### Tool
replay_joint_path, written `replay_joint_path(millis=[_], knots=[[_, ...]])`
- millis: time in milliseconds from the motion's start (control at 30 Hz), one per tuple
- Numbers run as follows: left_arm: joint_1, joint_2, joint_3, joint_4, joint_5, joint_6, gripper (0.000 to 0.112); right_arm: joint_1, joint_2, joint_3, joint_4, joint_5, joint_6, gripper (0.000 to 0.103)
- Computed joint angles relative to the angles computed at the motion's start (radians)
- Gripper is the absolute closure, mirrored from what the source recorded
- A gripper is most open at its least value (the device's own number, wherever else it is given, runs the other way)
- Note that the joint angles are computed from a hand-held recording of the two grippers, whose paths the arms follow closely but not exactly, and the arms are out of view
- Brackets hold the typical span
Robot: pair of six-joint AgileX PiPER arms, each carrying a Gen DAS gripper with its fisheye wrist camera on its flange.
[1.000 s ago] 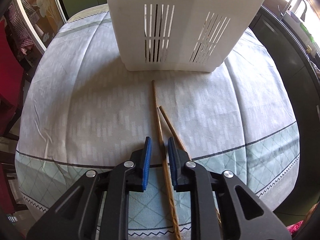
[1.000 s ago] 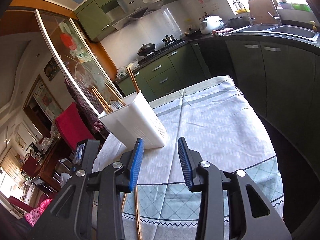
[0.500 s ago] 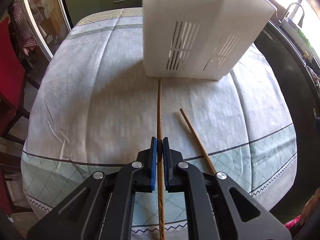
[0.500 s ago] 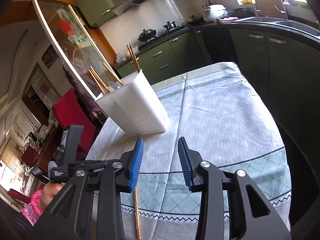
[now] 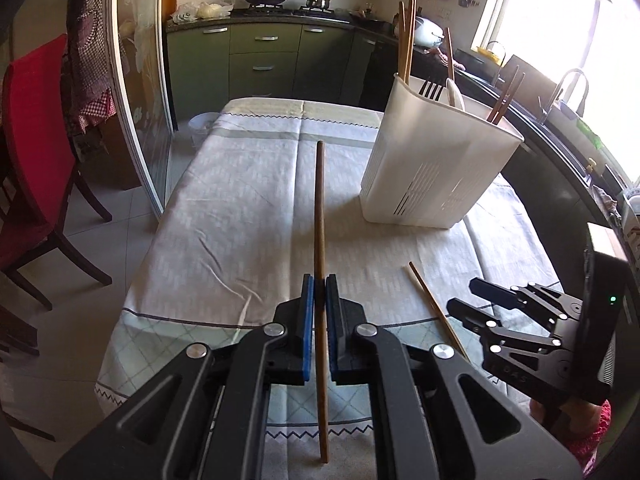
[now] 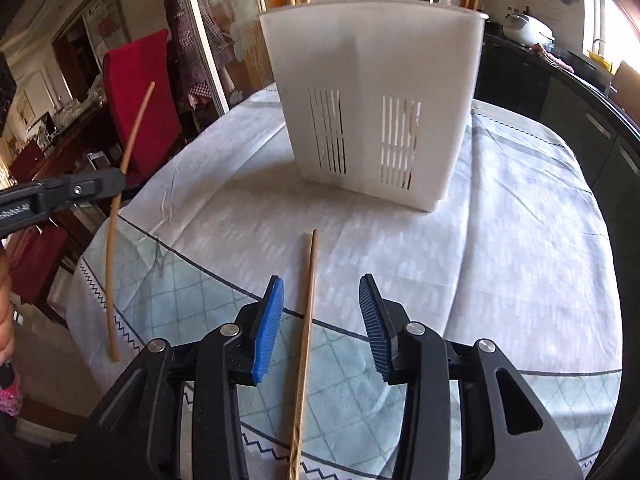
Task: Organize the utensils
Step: 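Grasp a dark wooden chopstick with the left tool while the right tool grasps the last chopstick, then lift both chopsticks over the white holder and drop them in, opening both tools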
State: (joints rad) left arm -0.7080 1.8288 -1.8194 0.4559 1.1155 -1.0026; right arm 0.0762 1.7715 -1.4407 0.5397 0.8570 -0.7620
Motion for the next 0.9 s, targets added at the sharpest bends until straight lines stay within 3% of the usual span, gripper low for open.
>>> replay_joint_path(millis=[167, 400, 467, 533, 900], knots=[[0.022, -0.018, 0.038, -0.030, -0.049, 0.026, 0.106, 0.061, 0.060, -0.051, -0.103, 0.000, 0.117, 0.076], [0.037, -0.032, 0.084, -0.060, -0.092, 0.043, 0.106, 0.117, 0.087, -0.063, -0.194, -0.058, 0.196, 0.081], [0.039, -0.031, 0.086, -0.067, -0.096, 0.049, 0.106, 0.130, 0.100, -0.076, -0.196, -0.063, 0.210, 0.094], [0.039, -0.028, 0.080, -0.070, -0.093, 0.053, 0.106, 0.136, 0.108, -0.084, -0.198, -0.067, 0.223, 0.097], [0.019, -0.010, 0.017, -0.055, -0.060, 0.073, 0.106, -0.009, 0.003, -0.076, 0.068, -0.016, 0.100, 0.097]])
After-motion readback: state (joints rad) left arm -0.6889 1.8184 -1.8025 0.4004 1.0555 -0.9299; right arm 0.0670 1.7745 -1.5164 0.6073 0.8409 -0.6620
